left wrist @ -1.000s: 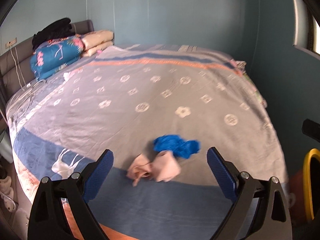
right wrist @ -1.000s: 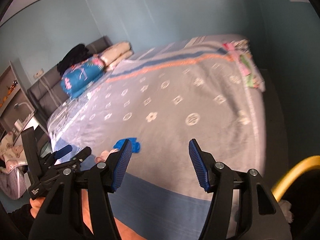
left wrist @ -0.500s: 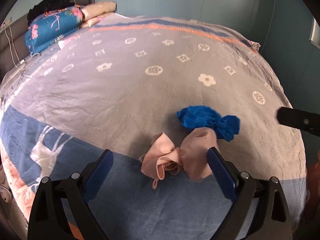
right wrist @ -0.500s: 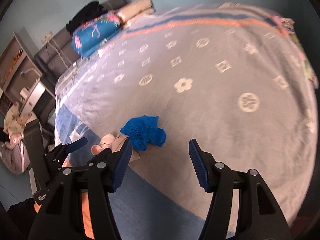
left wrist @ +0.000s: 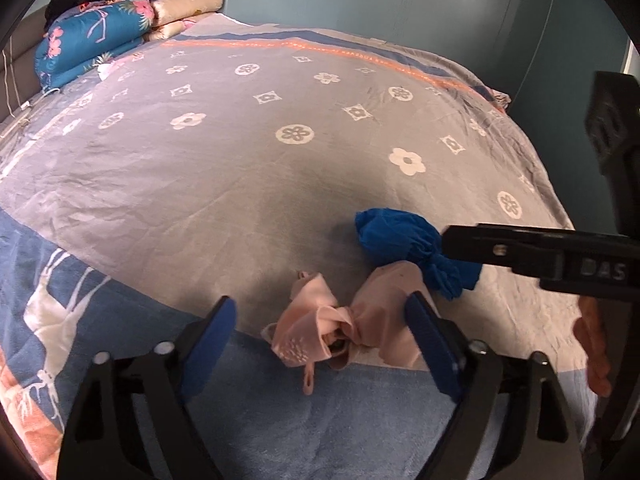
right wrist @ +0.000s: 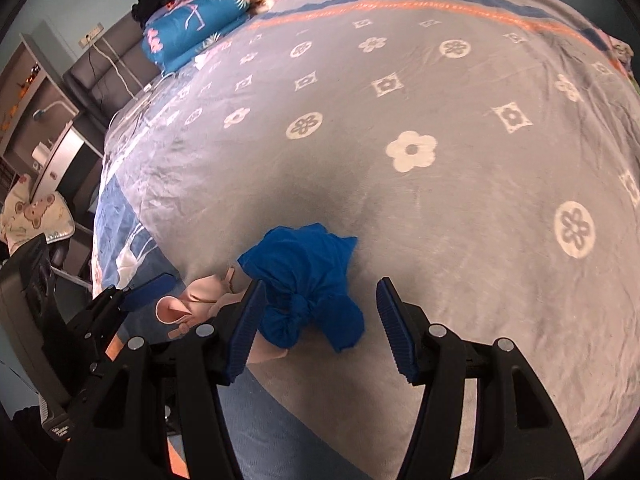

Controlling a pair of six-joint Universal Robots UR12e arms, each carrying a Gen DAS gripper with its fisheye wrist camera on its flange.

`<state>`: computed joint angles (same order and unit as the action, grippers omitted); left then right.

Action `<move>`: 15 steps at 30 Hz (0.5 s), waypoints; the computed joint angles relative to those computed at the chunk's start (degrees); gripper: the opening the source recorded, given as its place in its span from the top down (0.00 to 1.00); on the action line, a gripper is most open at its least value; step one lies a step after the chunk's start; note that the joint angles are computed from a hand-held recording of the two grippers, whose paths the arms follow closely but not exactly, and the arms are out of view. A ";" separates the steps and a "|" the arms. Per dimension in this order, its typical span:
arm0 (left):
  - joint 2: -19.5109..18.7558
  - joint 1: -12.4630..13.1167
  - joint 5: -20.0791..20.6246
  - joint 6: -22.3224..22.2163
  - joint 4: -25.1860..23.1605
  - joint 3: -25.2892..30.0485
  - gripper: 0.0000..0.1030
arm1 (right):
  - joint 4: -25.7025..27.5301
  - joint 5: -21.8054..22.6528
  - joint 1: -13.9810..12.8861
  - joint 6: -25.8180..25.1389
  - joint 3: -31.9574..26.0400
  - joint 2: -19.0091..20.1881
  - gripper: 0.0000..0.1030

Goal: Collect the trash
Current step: 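Grasp pink cloth with left tool while right tool grasps blue cloth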

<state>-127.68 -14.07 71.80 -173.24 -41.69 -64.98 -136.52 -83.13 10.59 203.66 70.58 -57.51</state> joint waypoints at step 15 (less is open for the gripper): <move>0.13 0.16 -3.99 2.41 -0.41 -0.69 0.75 | 4.94 2.28 0.09 -1.15 -4.05 3.19 0.70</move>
<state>-127.56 -13.90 67.81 -170.83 -42.10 -65.67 -131.58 -80.85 10.67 202.52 66.54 -54.32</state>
